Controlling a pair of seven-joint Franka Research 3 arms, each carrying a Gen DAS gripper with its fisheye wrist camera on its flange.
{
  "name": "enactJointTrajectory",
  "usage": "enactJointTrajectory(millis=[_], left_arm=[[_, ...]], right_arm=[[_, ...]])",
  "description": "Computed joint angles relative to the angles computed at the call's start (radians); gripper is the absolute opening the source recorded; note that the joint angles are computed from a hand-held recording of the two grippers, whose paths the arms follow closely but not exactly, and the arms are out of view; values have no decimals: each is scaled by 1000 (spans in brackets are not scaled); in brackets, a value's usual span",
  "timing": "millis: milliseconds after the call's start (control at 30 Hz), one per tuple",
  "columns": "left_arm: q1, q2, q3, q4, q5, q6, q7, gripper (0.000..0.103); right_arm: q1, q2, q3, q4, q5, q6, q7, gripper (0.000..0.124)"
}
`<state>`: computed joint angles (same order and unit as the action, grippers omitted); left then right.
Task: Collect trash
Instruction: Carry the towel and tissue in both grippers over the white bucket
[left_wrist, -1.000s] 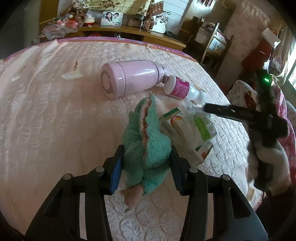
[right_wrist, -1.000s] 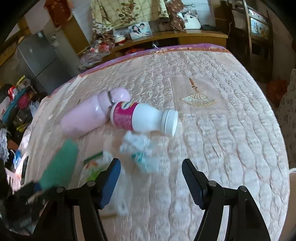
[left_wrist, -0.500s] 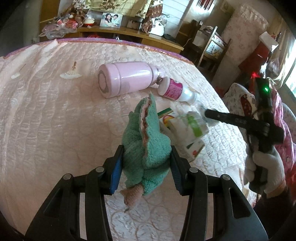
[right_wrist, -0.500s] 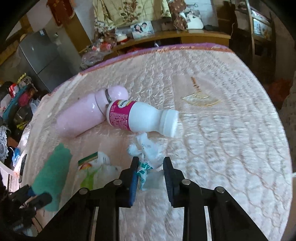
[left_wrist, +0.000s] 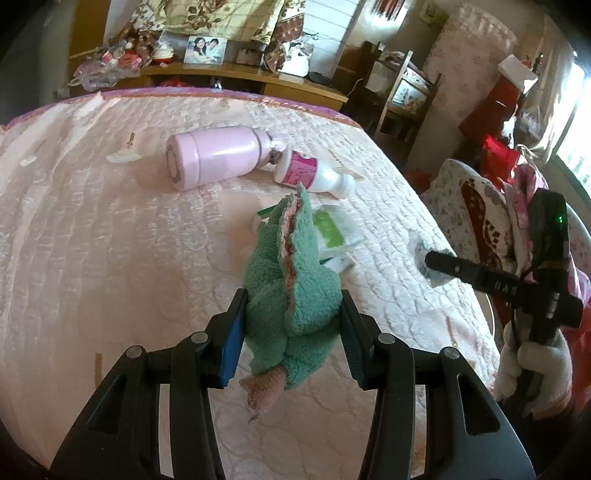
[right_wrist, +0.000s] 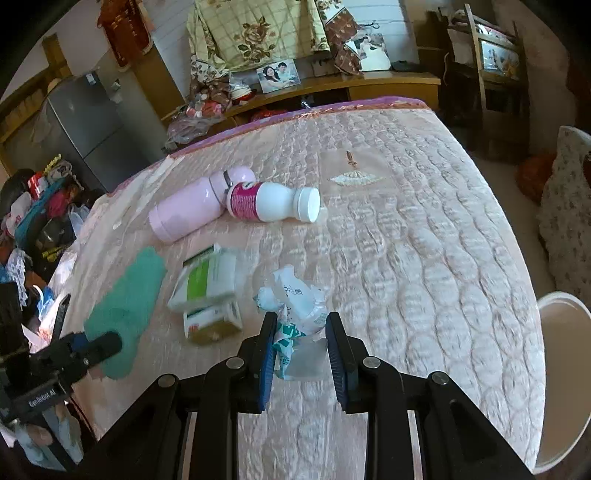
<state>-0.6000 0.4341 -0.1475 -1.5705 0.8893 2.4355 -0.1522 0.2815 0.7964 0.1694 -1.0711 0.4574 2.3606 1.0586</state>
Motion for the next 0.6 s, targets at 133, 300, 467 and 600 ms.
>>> enactJointTrajectory(millis=[133,300,467,600], left_arm=[[-17,20,-8,44,-4,-21,31,45],[-44,62,-5,122,-13,-39,78,45],[-67,120,3,216,-39,-48,145,45],[-91,179,15,311,-71,-63,209,45]], right_arm=[[-24,-76,12,-122,34,43,-38,25],[-48,-153,17,-234,79,84,-81,25],[-65,-210,9,-309,107,107,-112,25],[-78,-242,0,-349,124,119,-126,25]])
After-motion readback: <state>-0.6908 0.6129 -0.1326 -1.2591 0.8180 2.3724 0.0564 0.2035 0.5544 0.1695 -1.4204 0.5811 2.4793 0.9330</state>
